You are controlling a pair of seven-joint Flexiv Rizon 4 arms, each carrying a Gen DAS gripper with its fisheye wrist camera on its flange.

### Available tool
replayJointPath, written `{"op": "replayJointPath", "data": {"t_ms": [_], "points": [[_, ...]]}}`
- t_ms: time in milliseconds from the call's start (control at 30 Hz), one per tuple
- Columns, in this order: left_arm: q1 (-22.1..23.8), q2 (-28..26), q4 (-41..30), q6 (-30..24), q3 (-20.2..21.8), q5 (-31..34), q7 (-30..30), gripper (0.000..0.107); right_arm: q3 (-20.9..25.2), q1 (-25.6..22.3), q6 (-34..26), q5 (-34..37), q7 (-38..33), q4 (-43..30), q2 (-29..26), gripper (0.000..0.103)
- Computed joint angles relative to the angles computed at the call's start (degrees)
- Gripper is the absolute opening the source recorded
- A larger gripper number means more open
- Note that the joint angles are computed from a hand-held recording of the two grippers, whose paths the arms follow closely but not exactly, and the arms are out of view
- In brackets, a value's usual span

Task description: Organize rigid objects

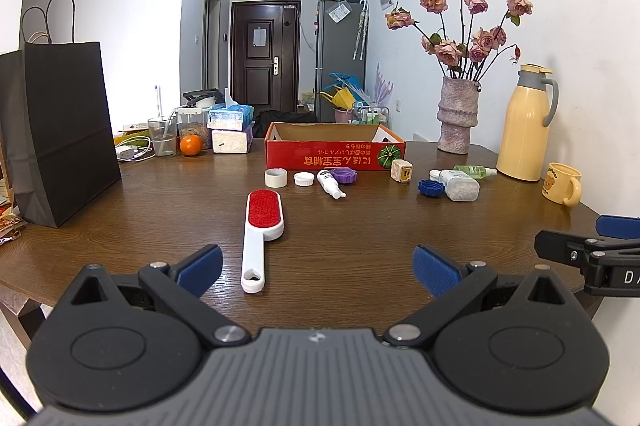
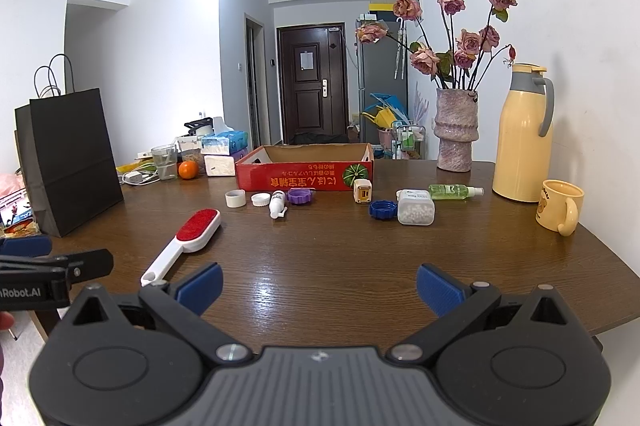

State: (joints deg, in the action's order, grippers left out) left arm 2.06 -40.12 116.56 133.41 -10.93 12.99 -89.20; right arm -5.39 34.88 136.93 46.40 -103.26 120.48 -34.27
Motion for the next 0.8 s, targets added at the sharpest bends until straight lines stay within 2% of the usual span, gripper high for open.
{"op": "replayJointPath", "data": {"t_ms": [800], "points": [[0.0, 0.0, 0.0, 0.1, 0.1, 0.1, -0.1, 0.103, 0.1, 0.1, 0.0, 0.5, -0.6, -0.2, 0.1, 0.103]]}}
